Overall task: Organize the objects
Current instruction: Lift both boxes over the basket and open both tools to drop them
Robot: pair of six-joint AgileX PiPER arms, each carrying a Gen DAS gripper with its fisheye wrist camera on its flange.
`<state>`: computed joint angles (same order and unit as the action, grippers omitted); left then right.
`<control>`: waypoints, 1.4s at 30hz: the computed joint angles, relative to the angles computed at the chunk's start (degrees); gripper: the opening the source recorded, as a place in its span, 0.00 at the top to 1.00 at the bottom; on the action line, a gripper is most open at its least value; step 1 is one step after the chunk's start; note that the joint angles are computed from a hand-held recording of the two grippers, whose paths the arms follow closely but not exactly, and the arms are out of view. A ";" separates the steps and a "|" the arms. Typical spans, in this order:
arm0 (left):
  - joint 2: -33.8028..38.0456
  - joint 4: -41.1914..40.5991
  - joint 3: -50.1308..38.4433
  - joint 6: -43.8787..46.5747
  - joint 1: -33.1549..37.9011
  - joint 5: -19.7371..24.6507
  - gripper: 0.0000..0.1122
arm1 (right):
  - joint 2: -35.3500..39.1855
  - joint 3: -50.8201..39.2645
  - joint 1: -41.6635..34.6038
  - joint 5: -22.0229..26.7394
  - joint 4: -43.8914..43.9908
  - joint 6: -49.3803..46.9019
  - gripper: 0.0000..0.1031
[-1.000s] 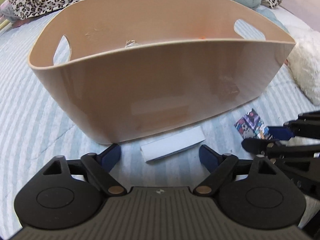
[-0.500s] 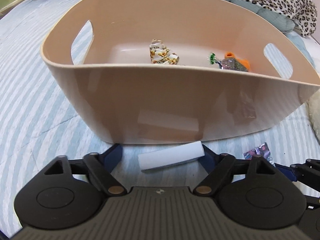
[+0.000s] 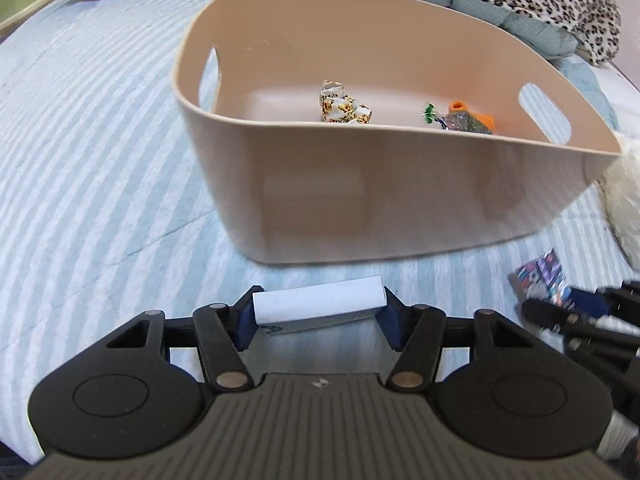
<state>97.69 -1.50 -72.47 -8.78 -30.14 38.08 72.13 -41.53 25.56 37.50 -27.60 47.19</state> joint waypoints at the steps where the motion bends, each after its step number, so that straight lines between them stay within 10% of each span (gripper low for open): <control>1: -1.03 -0.05 0.59 0.83 0.23 -0.02 0.45 | -1.35 0.50 0.06 0.35 0.36 0.09 0.79; 20: -10.69 -2.19 -7.61 8.87 2.23 4.16 0.45 | -11.85 -8.09 4.84 9.65 -14.79 9.92 0.79; 42: 19.67 12.36 -40.08 -1.67 -0.81 14.85 0.45 | 13.93 -23.98 -8.00 3.68 -8.93 0.38 0.79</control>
<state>117.36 10.86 -112.55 -10.45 -30.96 52.93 86.06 -65.51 17.56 41.17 -36.53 47.57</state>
